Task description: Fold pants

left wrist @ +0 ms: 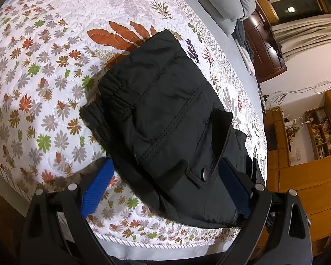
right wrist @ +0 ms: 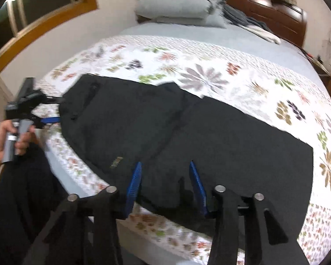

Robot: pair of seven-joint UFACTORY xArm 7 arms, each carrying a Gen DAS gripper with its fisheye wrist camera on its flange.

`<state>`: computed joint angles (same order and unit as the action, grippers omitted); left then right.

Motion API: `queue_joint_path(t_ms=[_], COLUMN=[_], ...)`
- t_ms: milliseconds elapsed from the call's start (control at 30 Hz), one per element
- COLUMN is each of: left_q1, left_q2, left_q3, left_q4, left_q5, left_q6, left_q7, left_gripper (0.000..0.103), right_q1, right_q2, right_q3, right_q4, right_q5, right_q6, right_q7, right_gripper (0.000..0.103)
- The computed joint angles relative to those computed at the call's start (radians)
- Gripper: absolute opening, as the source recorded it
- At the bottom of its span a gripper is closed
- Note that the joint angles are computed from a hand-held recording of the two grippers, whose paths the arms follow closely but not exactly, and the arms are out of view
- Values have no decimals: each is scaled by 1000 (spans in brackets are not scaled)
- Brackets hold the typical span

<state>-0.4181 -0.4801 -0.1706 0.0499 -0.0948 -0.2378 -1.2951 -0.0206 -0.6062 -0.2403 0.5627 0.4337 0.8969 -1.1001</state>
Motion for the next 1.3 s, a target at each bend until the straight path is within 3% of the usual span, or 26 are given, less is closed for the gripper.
queue_joint_path(t_ms=[233, 333, 433, 633, 733, 833, 900, 1000, 1167, 1233, 1300], left_q1=[18, -4, 14, 35, 39, 53, 56, 40, 6, -2, -4], left_q2=[-66, -90, -122, 6, 116, 181, 225, 266, 282, 282, 311], left_q3=[-40, -19, -55, -43, 3, 10, -17, -63, -109, -93, -77], left_q4=[-30, -62, -112, -159, -145, -130, -120, -115, -99, -92, -98], left_q5=[-26, -32, -59, -71, -36, -35, -84, -182, -312, -307, -286], left_q6=[28, -19, -91, -349, -472, -526, -571, -613, -642, -625, -671], left_q7=[-46, -80, -144, -261, -288, -294, -296, -281, -204, -202, -229], left_gripper=[95, 95, 95, 95, 95, 95, 95, 95, 89, 85, 82], right_q1=[3, 29, 55, 115, 132, 163, 179, 241, 360, 411, 441], right_q2=[-24, -4, 47, 339, 526, 723, 848, 1022, 1310, 1410, 1473], right_q3=[81, 63, 52, 89, 158, 258, 316, 391, 441, 445, 446], right_q4=[-103, -43, 67, 492, 722, 954, 1102, 1294, 1624, 1737, 1810], right_q5=[-122, -132, -114, -10, 29, 24, 16, -19, -110, -153, -179], right_q6=[-96, -40, 61, 443, 593, 693, 775, 800, 915, 959, 989], right_q7=[16, 10, -3, 11, 51, 110, 176, 251, 362, 382, 378], right_gripper=[40, 40, 41, 75, 77, 79, 80, 81, 83, 83, 83])
